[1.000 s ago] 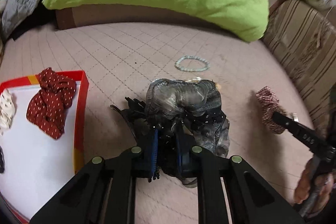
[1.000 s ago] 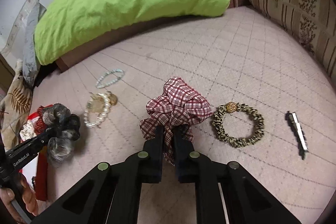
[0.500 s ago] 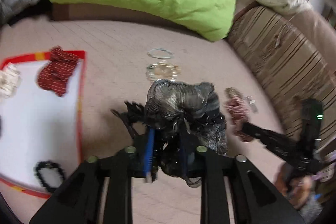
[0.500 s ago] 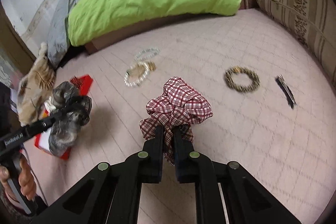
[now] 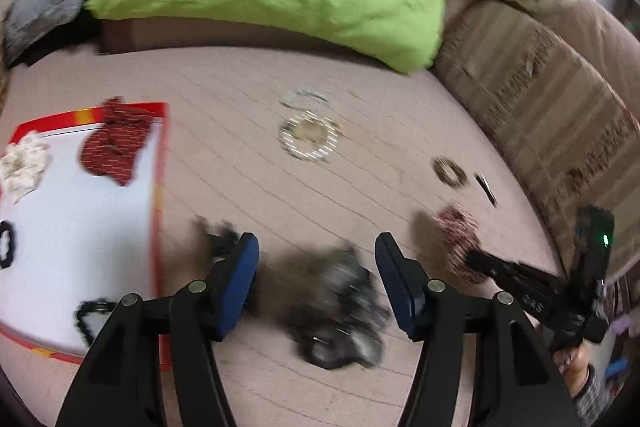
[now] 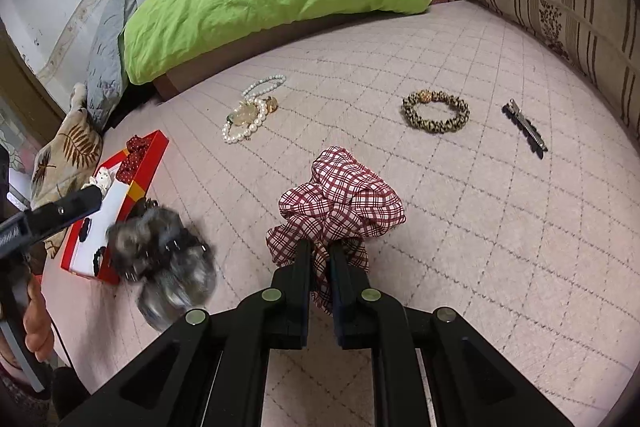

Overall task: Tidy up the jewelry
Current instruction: 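Carry the grey bow clip and pink plaid scrunchie over the red tray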

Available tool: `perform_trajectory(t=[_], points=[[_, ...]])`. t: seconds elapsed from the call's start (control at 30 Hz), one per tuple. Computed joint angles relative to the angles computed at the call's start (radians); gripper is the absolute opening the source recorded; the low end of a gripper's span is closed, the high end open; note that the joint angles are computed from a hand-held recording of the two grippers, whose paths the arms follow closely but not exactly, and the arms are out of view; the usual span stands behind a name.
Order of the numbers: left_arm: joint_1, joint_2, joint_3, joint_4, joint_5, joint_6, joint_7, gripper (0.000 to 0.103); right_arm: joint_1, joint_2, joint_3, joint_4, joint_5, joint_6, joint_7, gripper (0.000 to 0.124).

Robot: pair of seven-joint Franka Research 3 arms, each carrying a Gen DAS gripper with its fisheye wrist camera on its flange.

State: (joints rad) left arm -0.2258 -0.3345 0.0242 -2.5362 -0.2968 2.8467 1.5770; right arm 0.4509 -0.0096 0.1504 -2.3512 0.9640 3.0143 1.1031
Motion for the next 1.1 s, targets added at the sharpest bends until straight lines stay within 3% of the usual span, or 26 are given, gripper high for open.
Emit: perform_trajectory(t=[0.1, 0.3, 0.33, 0.37, 0.4, 0.6, 0.73, 0.8, 0.9, 1.03, 1.1], points=[[-0.056, 0.053, 0.011, 0.036, -0.037, -0.030, 0.091, 0.061, 0.000, 0.005, 0.000, 0.001, 0.060, -0.012, -0.055, 0.010], [0.034, 0.133, -0.104, 0.080, 0.118, -0.099, 0.013, 0.063, -0.004, 0.011, 0.002, 0.004, 0.085, -0.019, -0.083, 0.010], [0.040, 0.135, -0.113, 0.079, 0.137, -0.110, 0.005, 0.055, -0.004, 0.014, 0.002, 0.005, 0.084, -0.019, -0.083, 0.010], [0.044, 0.134, -0.120, 0.077, 0.155, -0.121, 0.002, 0.019, -0.005, 0.017, 0.003, 0.007, 0.083, -0.019, -0.081, 0.010], [0.048, 0.134, -0.126, 0.078, 0.174, -0.142, -0.003, 0.003, -0.004, 0.017, 0.005, 0.005, 0.083, -0.016, -0.078, 0.010], [-0.021, 0.020, -0.079, -0.002, 0.048, -0.092, 0.083, 0.004, 0.005, -0.009, 0.012, -0.011, -0.015, 0.036, 0.012, 0.010], [-0.080, -0.128, 0.006, -0.069, -0.060, -0.074, 0.130, 0.004, 0.031, -0.047, 0.007, 0.004, 0.006, 0.032, -0.013, 0.010], [-0.075, -0.189, 0.038, -0.093, -0.070, -0.076, 0.133, 0.004, 0.045, -0.057, 0.010, 0.023, -0.023, 0.027, -0.002, 0.010], [-0.014, -0.275, 0.068, -0.128, -0.038, -0.082, 0.103, 0.004, 0.067, -0.048, 0.017, 0.076, -0.075, -0.005, 0.019, 0.010], [0.153, -0.322, 0.055, -0.161, 0.091, -0.067, 0.004, 0.004, 0.088, 0.011, 0.040, 0.190, -0.145, -0.068, 0.058, 0.010], [0.196, -0.328, 0.078, -0.174, 0.128, -0.055, -0.020, 0.004, 0.097, 0.054, 0.057, 0.258, -0.175, -0.102, 0.074, 0.010]])
